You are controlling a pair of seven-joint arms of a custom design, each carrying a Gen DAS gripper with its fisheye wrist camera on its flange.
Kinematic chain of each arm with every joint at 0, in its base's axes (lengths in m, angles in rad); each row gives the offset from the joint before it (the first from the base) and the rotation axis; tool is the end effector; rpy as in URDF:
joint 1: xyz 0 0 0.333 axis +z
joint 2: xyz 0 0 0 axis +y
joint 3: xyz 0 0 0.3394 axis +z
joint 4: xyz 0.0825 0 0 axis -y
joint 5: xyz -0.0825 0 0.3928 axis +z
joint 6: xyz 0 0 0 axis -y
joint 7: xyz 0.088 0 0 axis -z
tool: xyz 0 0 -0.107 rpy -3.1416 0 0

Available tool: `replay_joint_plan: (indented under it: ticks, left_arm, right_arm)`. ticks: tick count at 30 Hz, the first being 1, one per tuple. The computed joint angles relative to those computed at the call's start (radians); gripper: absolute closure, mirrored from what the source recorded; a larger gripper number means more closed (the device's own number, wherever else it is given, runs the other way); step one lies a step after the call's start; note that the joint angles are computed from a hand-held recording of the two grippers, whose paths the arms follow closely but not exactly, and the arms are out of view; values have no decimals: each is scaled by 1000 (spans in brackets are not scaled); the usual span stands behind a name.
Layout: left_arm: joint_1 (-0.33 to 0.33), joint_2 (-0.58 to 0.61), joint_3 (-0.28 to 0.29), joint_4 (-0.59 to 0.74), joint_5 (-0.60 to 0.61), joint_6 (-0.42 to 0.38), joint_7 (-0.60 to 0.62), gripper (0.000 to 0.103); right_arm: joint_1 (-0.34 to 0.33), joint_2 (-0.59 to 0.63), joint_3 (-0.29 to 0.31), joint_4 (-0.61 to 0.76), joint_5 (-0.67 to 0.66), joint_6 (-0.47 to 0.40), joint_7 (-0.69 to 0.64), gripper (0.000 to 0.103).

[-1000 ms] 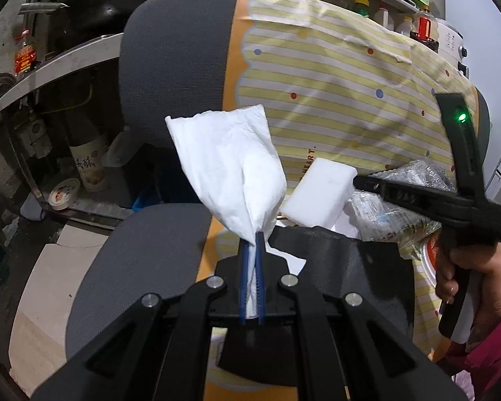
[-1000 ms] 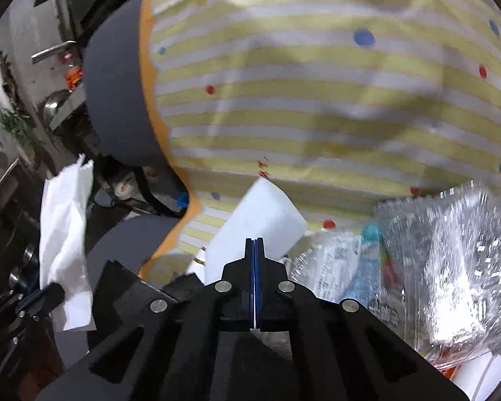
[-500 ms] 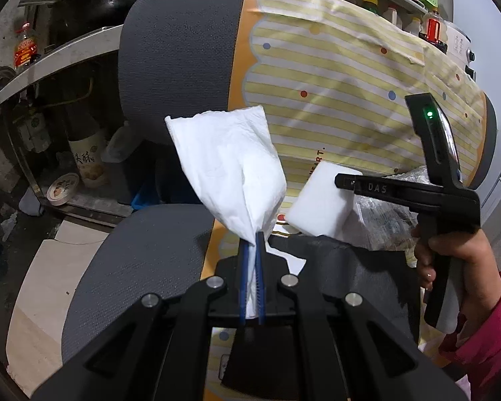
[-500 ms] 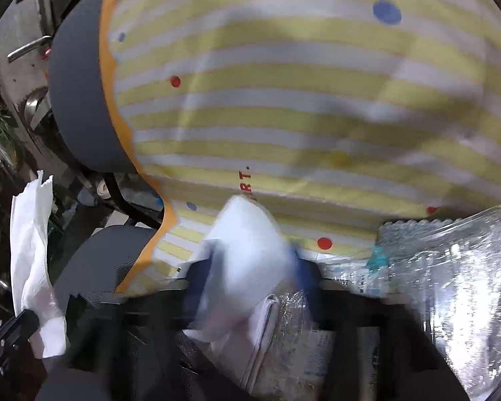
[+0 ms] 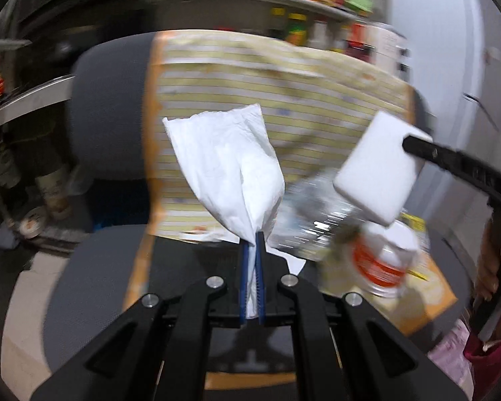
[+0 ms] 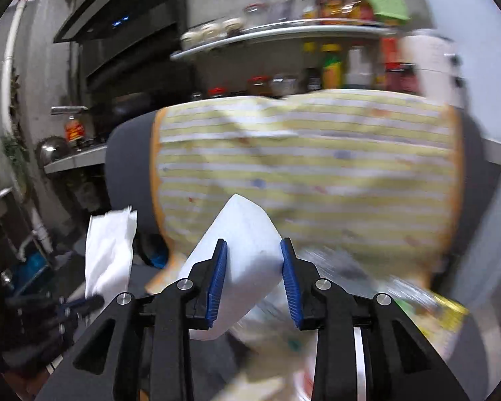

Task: Collect trash
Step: 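Carry tissue and sponge to the pink bin while the right gripper opens, dropping the sponge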

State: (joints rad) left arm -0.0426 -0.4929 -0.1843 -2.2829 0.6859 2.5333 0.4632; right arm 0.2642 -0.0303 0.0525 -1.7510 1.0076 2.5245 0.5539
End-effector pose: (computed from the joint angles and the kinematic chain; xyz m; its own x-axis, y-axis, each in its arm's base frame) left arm 0.4359 -0.1252 0.6395 0.3828 -0.9192 0.0922 -0.5102 -0.2936 -0.8084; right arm 0.5824 0.1827 0.6822 0.7220 -0.6763 -0.1458 -0.3917 -0.2260 -0.8919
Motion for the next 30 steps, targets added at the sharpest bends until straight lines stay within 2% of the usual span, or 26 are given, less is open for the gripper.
replay_joint_plan:
  ticks: [3,7,14,20,25,30]
  left_arm:
    - [-49,64,-29,35,-14,63,19,100]
    - [-110,185,-64,109,-26,133,53,100]
    - [-203,395,-108,262,-15,208,84,100]
    - [-303,570,-129,401,-154,217,316,100]
    - [-354,717,-152,535,-217,202,480,100]
    - [-419,820,-130,640,-167,186,510,100]
  right_arm:
    - [-37,-85,-45,-128,30,24,-30,69]
    - [-79,-192,-97,-296,44,111,-59,69]
    - [-170,-299,-176,-461,-3,208,-43,68]
    - [-274,-309,-209,-547,-105,290,57,68]
    - [-351,-279,-216,-599,-190,350,162,67]
    - [-400,-225,-204,-638,-282,404,230,63]
